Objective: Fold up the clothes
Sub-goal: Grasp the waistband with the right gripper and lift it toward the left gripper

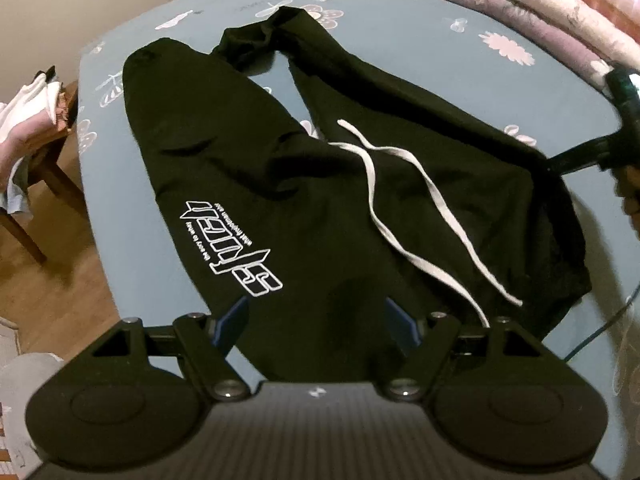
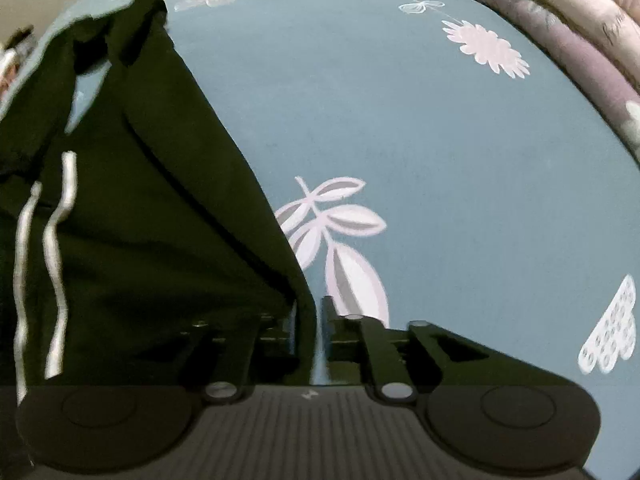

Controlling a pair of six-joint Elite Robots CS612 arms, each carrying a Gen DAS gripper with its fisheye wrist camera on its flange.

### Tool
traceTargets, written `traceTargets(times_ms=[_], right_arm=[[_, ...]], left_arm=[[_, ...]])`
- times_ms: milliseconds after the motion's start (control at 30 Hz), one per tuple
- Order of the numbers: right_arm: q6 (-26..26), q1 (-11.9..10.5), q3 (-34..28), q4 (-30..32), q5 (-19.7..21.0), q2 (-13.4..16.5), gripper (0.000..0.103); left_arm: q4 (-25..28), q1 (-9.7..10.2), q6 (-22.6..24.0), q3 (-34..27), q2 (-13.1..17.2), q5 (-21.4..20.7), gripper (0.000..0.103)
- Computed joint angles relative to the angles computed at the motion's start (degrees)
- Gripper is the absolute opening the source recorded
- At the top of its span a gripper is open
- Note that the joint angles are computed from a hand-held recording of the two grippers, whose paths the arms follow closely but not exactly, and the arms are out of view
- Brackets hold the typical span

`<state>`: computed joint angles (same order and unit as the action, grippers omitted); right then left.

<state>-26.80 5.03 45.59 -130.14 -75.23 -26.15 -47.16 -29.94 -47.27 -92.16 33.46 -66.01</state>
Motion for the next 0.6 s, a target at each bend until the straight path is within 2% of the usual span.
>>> traceTargets(times_ms=[33,100,200,367,500,600], right_arm=[[-0.23,-0.44,2.16,-0.93,1.25,-1.26,0.040],[-1.14,-1.24,5.96,-1.29,3.58,-3.67,0.041],[-7.16,-2.13,11.37,0.18,6.96,-7.33,0.041],[-30.79,-2.50,17.04,2.33,8.77,-11.43,0.041],[-43.84,-2.33,18.17,4.37,9.74,-12.14,0.041],[-51.27,-1.85,21.32,2.34,9.83,-13.26,0.040]], left_arm=[[0.26,-0.14,-0.10,0.07,0.00,-0.12,0.075],[0.14,-0.40,0.71,0.33,0.01,-1.17,0.075],[-1.05,-1.16,7.64,1.04,-0.09,-3.13,0.075],[-4.28,-2.81,21.15,2.30,0.14,-5.84,0.073],[-5.36,-3.99,25.07,3.08,0.73,-6.35,0.065],[-5.41,-4.81,26.30,3.30,1.29,-4.92,0.063]])
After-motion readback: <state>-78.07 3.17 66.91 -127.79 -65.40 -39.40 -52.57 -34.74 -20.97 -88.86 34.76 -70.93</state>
